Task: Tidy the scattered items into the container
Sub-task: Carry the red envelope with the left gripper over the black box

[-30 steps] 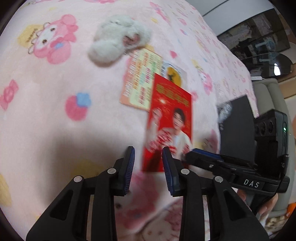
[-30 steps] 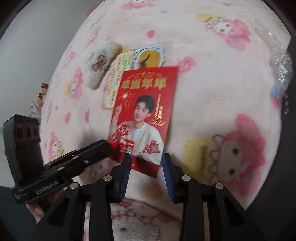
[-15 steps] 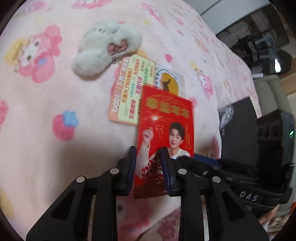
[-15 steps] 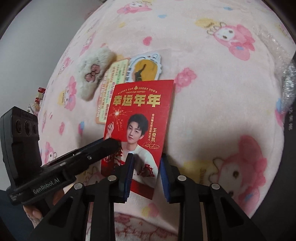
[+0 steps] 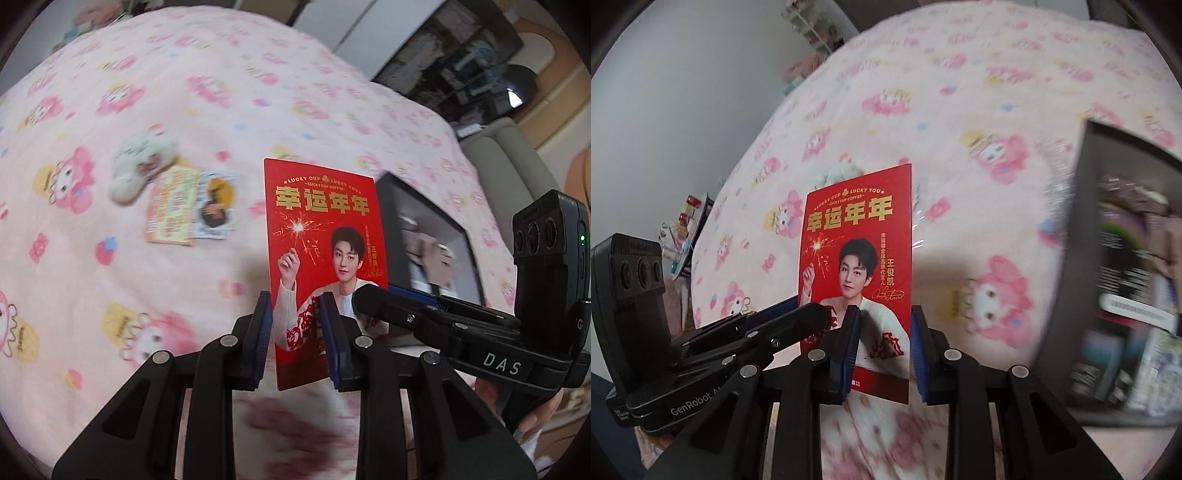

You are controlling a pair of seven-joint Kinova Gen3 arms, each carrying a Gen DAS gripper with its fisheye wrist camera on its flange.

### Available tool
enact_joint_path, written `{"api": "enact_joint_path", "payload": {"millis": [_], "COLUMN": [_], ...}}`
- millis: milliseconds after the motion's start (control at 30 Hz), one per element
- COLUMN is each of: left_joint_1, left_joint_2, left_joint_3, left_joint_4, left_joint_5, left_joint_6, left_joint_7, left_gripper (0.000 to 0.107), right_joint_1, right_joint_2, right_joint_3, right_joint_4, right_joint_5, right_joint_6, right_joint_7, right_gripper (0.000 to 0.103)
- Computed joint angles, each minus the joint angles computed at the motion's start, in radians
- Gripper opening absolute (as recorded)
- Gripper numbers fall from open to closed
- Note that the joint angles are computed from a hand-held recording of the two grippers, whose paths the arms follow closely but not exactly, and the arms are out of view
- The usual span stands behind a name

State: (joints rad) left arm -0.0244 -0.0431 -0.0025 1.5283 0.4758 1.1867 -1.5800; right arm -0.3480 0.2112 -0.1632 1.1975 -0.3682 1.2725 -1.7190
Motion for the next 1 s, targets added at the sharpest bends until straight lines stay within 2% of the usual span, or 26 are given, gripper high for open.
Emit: {"api": "enact_joint_path", "payload": {"millis": [167, 300, 467, 633, 733, 867, 1000], "left_joint_1": [0.071, 0.144, 0.272, 0.367, 0.418, 0.456, 0.476], "left_joint_2": [-0.012, 0.016, 0.079, 0.180, 0.254, 0.342, 0.417], "left_joint_3": [0.061, 0.113, 0.193, 0.212, 0.210, 0.200, 0.194], "left_joint_4": [-0.047, -0.092, -0.192, -0.320, -0.414, -0.504, -0.548], "left_joint_5": [-0.020, -0.055, -0.218, -0.285, -0.332, -0.342, -0.325], "left_joint_6": [-0.020, -0.048, -0.088, -0.078, -0.055, -0.026, 0.003], "left_joint_7": [0.056, 0.120, 0.283, 0.337, 0.369, 0.382, 0.386], "left_gripper": [0.025, 0.025, 0.025, 0.025, 0.025, 0.025, 0.025], "right_joint_1": [0.080, 0.137, 0.222, 0.292, 0.337, 0.400, 0.460], "right_joint_2": [-0.123, -0.198, -0.241, -0.250, -0.214, -0.159, -0.120], "right_joint_3": [0.040, 0.084, 0.155, 0.203, 0.230, 0.236, 0.234], "right_joint_4": [0.081, 0.130, 0.157, 0.121, 0.088, 0.052, 0.076], "right_joint_5": [-0.045, -0.064, -0.110, -0.102, -0.137, -0.156, -0.182], "right_joint_6": [0.004, 0.024, 0.074, 0.098, 0.130, 0.148, 0.144], "right_joint_7": [0.038, 0.077, 0.145, 0.208, 0.275, 0.340, 0.367], "right_gripper": [0.023, 0.023, 0.023, 0.023, 0.023, 0.023, 0.023]}}
